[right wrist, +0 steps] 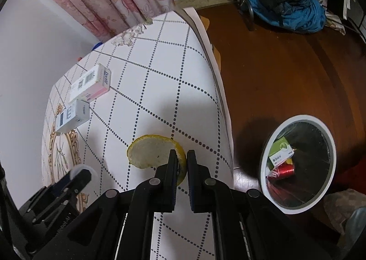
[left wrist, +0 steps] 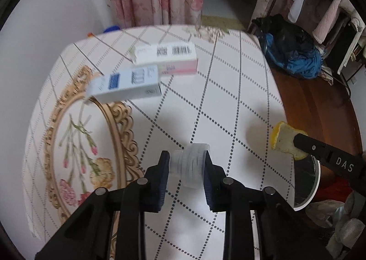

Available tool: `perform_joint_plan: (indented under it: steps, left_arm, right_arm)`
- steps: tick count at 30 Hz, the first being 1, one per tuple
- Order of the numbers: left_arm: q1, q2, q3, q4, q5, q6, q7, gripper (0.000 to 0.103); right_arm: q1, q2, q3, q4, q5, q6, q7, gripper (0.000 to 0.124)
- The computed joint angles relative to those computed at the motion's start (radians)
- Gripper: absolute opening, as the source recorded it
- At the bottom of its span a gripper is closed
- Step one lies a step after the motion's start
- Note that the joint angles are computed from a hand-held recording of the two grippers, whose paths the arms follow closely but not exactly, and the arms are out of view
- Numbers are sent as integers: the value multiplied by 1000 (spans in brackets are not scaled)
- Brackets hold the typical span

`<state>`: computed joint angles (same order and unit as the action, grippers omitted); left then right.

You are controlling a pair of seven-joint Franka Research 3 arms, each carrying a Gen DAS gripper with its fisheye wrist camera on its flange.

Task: Collect trash
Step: 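Carry the cap and orange peel over the bin and release both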

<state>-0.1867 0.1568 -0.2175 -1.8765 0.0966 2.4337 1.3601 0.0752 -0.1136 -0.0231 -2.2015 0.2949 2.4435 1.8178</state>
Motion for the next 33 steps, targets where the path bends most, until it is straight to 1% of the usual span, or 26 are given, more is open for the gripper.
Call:
perform_joint_plan:
  steps: [6,11,15,18,23,27,31,33]
  left_arm:
    - [-9,-72,-6,-18,-1,28,-3,24]
    - [-32,-130,-18,-16,-28,50,27,24]
    - [-63,-155,-31,-1,-63,64,52,24]
    - [-96,-155,-48,27,-93,66,74,24]
    - [-153,-99,-83,100,-122,45,96,24]
    - [-195,-22,-108,163,-115,11,91,24]
    - [-235,93,-130,260,-107,-66,90,24]
    - [-257,167,-134,329,-93,-126,86,24]
  right_arm:
    - [-6,-90,-8,-37,21,4,-20,8]
    - [-27,-191,-21,-74,31,-2,-37,8]
    - [-65,-297,-43,-112,28,-19,-55,8]
    - [-109,-372,-57,-137,5,-38,-62,8]
    - [-202,-469,-90,-179,-38,-87,-72,8]
    - [-289,-500,-124,-224,-80,-127,-83,8]
    - [-357,-468,-159,-265,-96,-152,-105,8]
    - [-383,-433,-176,-284,-100,-159,-123,8]
